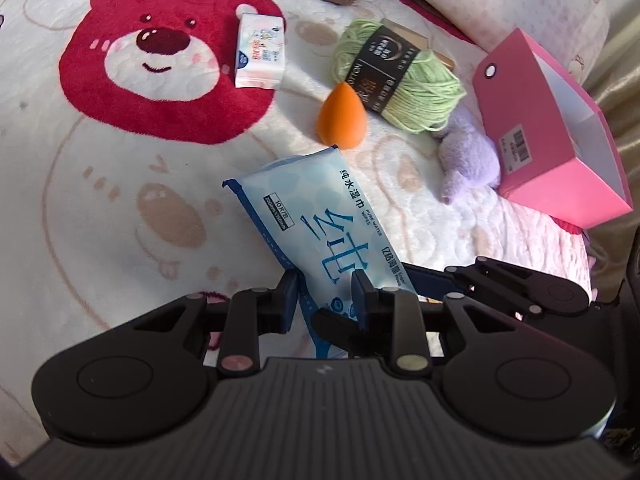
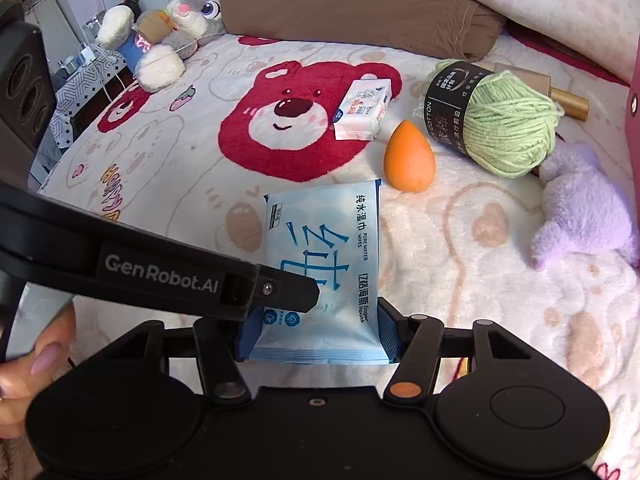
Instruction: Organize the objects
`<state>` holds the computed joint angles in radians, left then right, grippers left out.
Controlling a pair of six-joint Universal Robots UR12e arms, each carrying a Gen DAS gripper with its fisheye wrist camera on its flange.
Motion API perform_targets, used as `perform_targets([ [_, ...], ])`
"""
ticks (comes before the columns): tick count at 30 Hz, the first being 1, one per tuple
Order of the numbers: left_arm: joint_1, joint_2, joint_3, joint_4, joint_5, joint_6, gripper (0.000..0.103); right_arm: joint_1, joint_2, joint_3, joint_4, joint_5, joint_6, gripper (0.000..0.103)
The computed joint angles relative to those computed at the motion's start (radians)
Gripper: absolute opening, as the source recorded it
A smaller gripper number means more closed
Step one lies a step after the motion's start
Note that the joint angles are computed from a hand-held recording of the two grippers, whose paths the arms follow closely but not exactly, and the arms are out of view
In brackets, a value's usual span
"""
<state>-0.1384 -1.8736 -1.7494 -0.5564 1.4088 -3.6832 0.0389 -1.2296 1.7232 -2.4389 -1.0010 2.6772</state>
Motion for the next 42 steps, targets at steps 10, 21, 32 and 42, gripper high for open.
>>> perform_targets([
  [10, -0.010, 0.019, 0.027, 0.067, -0.121, 0.054, 0.027, -0.046, -0.082, -0.030, 0.120, -0.034, -0.008, 0.064],
  [21, -0.040, -0.006, 0.172, -0.025, -0.157, 0.146, 0.027, -0.093, -0.129, -0.050, 0.080, -0.035, 0.077, 0.064],
  [32, -0.071, -0.079, 0.323, -0.093, -0.183, 0.207, 0.027, -0.123, -0.138, -0.071, 0.014, -0.105, 0.137, 0.064],
  [42, -0.098, -0.178, 0.482, -0.174, -0.188, 0.230, 0.029, -0.151, -0.113, -0.090, -0.050, -0.160, 0.227, 0.064],
])
